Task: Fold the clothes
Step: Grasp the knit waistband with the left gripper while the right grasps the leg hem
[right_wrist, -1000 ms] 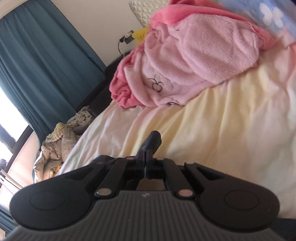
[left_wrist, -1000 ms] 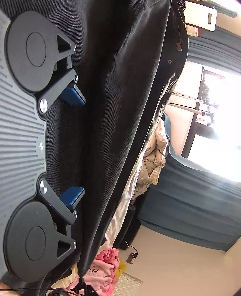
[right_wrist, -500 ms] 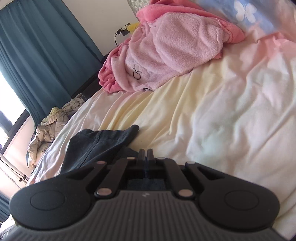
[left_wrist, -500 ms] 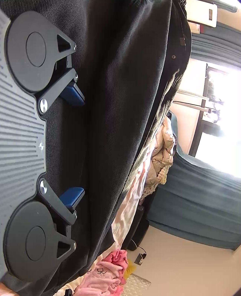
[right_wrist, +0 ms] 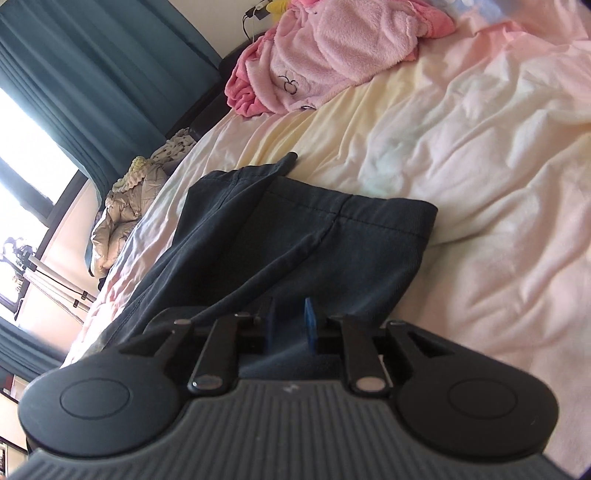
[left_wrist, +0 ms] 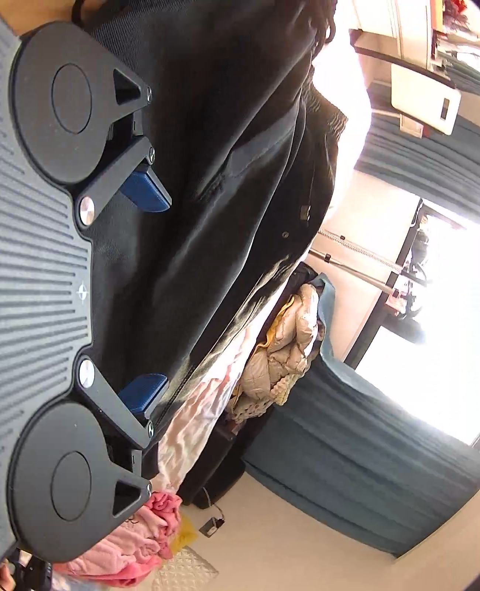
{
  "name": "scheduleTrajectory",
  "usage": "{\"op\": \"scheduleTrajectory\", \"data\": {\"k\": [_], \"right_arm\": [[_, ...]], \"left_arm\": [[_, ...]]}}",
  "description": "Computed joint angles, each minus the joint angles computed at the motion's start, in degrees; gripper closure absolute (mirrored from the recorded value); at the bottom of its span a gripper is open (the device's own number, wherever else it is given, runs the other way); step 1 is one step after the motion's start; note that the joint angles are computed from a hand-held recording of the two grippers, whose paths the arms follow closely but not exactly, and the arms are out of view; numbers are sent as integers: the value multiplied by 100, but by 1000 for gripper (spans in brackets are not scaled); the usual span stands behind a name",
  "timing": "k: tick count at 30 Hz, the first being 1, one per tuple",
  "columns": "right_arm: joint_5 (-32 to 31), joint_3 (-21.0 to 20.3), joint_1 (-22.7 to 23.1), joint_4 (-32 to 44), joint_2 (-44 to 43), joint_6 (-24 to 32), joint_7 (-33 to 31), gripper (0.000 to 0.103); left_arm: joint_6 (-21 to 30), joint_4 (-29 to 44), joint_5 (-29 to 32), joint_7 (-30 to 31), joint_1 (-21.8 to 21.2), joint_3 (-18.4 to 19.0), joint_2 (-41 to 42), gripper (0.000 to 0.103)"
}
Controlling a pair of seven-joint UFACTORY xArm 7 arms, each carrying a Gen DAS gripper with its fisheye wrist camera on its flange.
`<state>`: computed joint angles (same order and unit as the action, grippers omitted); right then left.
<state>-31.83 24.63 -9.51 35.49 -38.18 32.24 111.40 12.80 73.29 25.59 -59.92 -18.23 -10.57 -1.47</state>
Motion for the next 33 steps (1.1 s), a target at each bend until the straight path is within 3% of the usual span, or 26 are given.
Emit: {"op": "scheduleTrajectory", "data": {"k": [1,6,10,15,18,21,24,25,27,29,32,33], "right_arm": [[50,3,13,-101,-108,-84,159,48],[604,-208,198,-531,-391,-527,402,47],[1002,-314,206,-769,-556,-628,376,46],[1437,-102,26,-1080,-835,-862,811,47],[1531,-114,11,-1108,-884,-820,749,47],[1550,-52,-96,-1098,-908,-705,764,47],[1474,84,-321,-1136,-877,-759,926,47],[1418,155,-424,-1136,-856,-797,997,47],[1240,329,-701,-1114,-783,-939,1148,49],[1004,550,-1079,-1049,-653,-1095,1321,59],[669,794,-1579,-994,-497,-1367,1534,77],[592,844,-1696,-990,-462,-1420,1578,81]], "left_arm": [[23,-205,-367,124,46,96,-265,7],[813,-865,-2823,1382,118,934,-1405,7],[1296,-1255,-3782,1873,297,1383,-1959,7],[1208,-1593,-4527,2164,582,1487,-2020,7],[803,-1799,-4810,1838,815,1302,-1826,7],[198,-1827,-5695,2286,406,1535,-1465,7],[-156,-1616,-6987,3314,43,1729,-1074,8],[-221,-1517,-7360,3627,-233,1955,-950,13],[46,-1197,-7386,3876,-132,1902,-657,19],[196,-983,-6948,3688,108,1722,-465,27],[621,-539,-5899,3147,493,1447,-225,59],[807,-353,-5539,2976,607,1364,-147,74]]}}
